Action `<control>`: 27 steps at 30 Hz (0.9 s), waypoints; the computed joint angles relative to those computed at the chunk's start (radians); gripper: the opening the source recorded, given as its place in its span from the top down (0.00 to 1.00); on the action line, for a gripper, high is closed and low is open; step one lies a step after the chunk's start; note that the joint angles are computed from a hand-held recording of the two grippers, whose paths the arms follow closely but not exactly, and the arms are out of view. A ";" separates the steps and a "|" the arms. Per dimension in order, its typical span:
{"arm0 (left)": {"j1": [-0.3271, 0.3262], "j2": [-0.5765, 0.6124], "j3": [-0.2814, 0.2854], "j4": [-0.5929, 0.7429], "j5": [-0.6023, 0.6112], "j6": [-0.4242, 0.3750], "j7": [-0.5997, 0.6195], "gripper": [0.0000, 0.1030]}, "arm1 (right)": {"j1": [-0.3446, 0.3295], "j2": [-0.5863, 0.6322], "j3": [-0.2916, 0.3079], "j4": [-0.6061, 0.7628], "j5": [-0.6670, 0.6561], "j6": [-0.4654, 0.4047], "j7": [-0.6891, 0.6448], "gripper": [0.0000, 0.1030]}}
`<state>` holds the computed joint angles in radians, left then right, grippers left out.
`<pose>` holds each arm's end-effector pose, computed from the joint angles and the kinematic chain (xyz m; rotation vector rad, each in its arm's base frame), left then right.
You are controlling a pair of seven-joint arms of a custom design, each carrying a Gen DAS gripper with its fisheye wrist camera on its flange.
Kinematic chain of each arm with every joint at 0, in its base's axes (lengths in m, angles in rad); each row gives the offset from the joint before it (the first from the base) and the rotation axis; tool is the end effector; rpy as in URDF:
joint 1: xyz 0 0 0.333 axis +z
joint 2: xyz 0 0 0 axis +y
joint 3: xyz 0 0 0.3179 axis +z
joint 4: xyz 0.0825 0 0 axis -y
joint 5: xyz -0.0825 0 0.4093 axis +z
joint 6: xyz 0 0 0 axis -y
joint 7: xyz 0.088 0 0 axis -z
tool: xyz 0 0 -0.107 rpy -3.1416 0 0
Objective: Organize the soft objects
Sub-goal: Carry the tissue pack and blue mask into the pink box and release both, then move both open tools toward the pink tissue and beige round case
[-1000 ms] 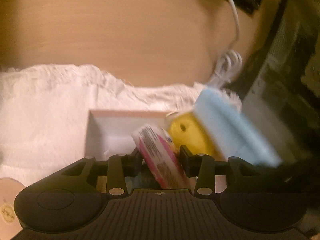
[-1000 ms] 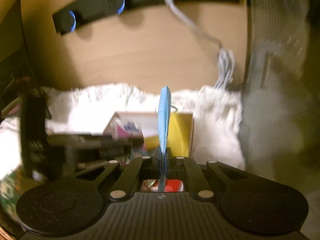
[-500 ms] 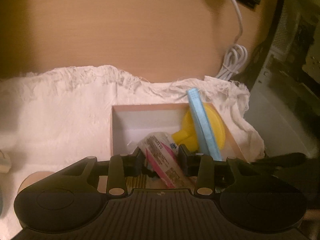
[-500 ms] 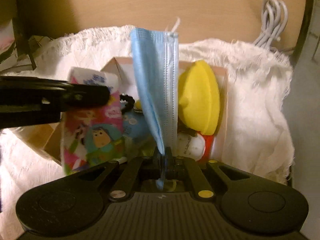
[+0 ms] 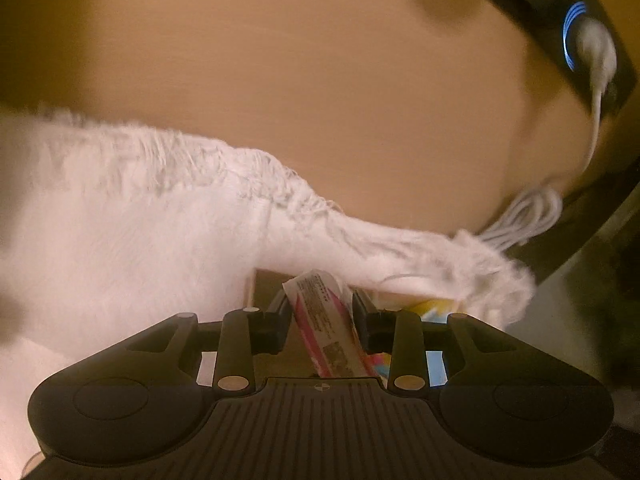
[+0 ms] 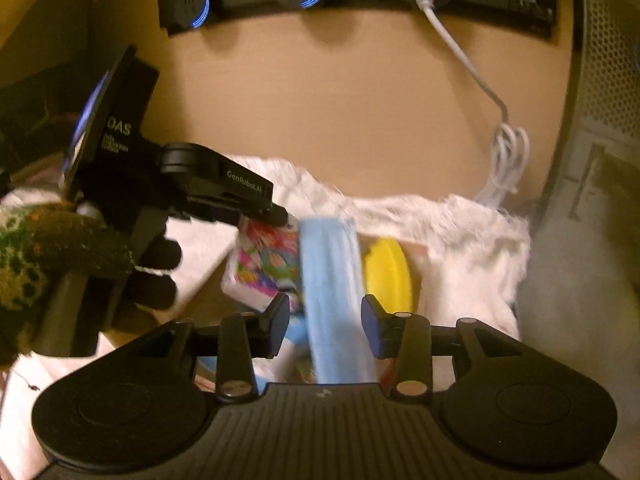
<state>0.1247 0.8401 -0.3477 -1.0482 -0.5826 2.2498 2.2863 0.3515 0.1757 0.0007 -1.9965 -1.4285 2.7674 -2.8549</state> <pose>0.8213 -0.0920 0.3971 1.4595 -2.4169 1.2618 0.5796 0.2581 0.3985 -1.3964 1.8370 -0.8269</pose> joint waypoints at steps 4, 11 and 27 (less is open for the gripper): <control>0.006 0.054 0.009 0.126 0.042 -0.173 0.009 0.64 | 0.008 0.088 -0.004 0.112 0.023 -0.003 -0.039 0.62; 0.140 -0.131 -0.050 -0.157 -0.171 -0.011 0.218 0.64 | -0.016 0.288 0.012 0.316 0.395 0.018 -0.402 0.65; 0.228 -0.409 0.120 -0.540 -0.397 0.007 0.564 0.64 | 0.037 0.398 -0.031 0.446 0.807 -0.009 -0.646 0.65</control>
